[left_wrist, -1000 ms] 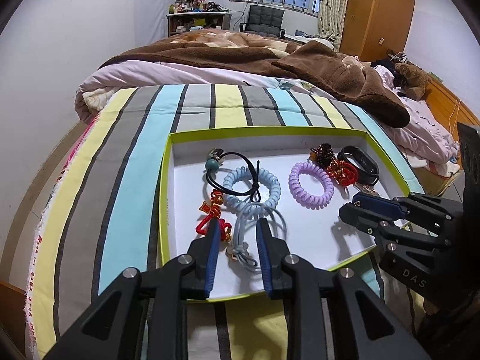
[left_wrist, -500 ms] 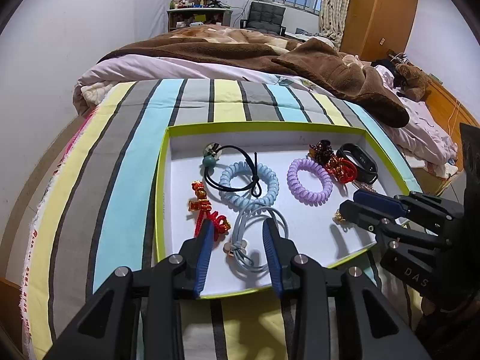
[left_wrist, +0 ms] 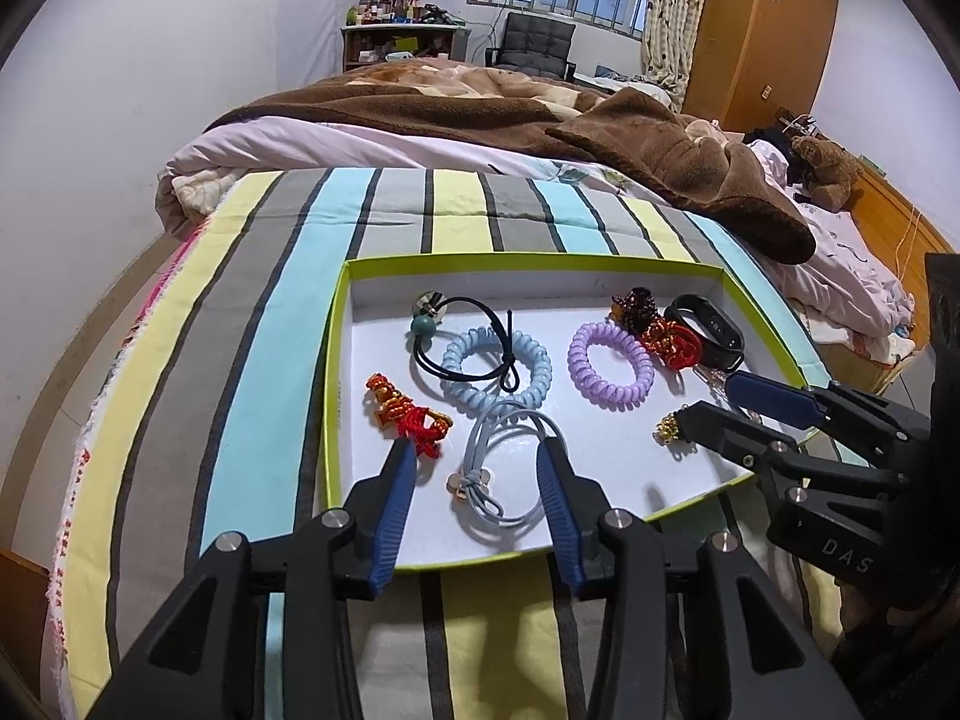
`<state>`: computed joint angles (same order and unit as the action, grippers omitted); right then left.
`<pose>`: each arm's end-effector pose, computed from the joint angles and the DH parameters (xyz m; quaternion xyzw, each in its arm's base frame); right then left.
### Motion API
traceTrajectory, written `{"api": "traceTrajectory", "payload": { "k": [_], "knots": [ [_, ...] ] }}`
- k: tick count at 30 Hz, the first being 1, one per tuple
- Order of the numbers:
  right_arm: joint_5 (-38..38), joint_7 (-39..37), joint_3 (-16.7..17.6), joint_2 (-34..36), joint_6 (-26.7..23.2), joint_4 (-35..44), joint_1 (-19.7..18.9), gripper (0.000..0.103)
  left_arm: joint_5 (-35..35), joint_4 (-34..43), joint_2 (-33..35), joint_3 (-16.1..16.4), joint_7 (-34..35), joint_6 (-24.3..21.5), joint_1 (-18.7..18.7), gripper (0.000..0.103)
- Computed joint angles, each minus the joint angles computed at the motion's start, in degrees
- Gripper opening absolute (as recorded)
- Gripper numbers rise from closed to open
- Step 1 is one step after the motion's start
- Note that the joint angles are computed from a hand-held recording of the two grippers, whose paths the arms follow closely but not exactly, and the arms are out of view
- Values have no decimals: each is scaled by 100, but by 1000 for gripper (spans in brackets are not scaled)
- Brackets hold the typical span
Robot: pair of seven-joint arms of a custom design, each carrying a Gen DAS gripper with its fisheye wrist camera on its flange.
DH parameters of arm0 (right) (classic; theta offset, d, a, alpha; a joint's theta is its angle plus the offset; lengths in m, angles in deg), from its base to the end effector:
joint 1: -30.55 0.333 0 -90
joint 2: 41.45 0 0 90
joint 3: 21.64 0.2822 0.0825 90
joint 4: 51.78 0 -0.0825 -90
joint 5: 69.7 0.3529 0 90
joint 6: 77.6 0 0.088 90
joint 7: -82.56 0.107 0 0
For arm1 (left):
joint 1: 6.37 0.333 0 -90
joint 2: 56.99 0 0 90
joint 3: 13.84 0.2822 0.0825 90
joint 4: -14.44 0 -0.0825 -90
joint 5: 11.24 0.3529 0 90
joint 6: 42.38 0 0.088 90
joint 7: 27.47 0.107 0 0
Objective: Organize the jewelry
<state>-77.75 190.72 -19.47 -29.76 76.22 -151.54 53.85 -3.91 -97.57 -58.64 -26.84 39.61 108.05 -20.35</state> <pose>0.5709 0.2747 0.5204 -0.7287 0.5802 -0.1863 0.3126 0.5062 -0.2626 0.5462 -0.6079 0.7150 -0.3030 0.1656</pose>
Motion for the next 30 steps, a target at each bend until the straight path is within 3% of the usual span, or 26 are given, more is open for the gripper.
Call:
{"api": "traceTrajectory", "payload": {
  "k": [3,10,19,30],
  "knots": [
    [-110,216,-36,-138,79,-147,34,44,65,-92,-116,-15,-130,24,-13,45],
    [-562,908,5,-634,324,-728,0,44,1048,-294,-403,-129,-1151,-79,9,46],
    [-1910,2318,219,-1101,270,-1207,-184,44,2107,-526,-685,-284,-2256,-256,47,46],
    [-2274,2704,461,-1354,288,-1437,-368,44,2277,-593,-797,-308,-2433,-359,-21,46]
  ]
}}
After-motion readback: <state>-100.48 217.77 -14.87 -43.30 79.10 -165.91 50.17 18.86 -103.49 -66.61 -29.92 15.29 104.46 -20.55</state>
